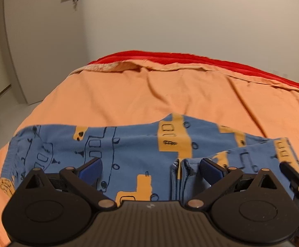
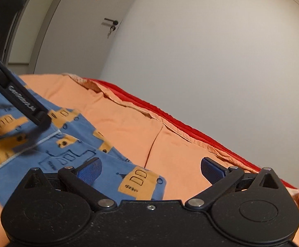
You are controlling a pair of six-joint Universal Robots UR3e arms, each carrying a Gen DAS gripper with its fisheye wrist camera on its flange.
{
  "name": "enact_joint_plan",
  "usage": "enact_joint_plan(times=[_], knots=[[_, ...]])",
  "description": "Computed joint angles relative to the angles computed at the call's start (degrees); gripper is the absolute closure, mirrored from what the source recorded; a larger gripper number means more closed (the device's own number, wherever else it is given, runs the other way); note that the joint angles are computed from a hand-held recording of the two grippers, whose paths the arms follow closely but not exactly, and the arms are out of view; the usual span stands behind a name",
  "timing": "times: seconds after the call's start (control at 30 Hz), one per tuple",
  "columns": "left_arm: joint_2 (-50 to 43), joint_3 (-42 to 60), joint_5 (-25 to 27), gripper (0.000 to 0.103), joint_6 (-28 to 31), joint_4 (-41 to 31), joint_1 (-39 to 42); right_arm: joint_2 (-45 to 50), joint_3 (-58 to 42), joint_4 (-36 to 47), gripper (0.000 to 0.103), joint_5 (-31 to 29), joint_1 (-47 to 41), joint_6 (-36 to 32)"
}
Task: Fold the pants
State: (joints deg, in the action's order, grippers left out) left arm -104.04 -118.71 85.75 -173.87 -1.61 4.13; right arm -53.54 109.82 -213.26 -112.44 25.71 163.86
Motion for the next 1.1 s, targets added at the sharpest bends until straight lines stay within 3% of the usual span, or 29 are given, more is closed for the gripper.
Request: enact_joint_plan(times=[0.27,0.37,0.47,0.6,0.7,0.87,0.93,1.1], knots=[[-0.9,-2.5,-6.5,0.000,-0.4,1.3,5.0,5.2,-4.0,2.6,0.001,-4.0,-5.2,-0.1],[-0.9,-3.3,-6.7,0.000,0.8,2.5,5.1,3.6,-2.6,3.3,0.001,-2.8,-7.1,2.3],[1.2,-4.5,-6.2,0.000,1.3,1.9,5.0,2.9,-1.3,0.9,0.001,-6.4,-4.7,0.2],[6.1,-13.0,-9.3,0.000,3.5,10.5,7.5,-2.2,6.5,-3.1,0.001,-5.4,-1.1,1.0],[9.9,-20.1,-11.9,0.000,5.5,15.5,9.2,-2.6,9.4,-6.2,0.001,-7.9,3.3,-1.1],[6.6,-23.5,-2.0,0.000,9.1,21.5,4.2,1.4,12.4,-11.1,0.001,-13.8,7.2,-6.4],[6.4,-26.7,-5.5,0.000,9.5,25.9,7.0,2.0,14.2,-15.0,0.001,-14.9,6.8,-7.1],[8.6,-27.0,-12.3,0.000,9.2,20.1,12.3,-0.4,17.5,-11.8,0.001,-16.1,2.9,-2.8]])
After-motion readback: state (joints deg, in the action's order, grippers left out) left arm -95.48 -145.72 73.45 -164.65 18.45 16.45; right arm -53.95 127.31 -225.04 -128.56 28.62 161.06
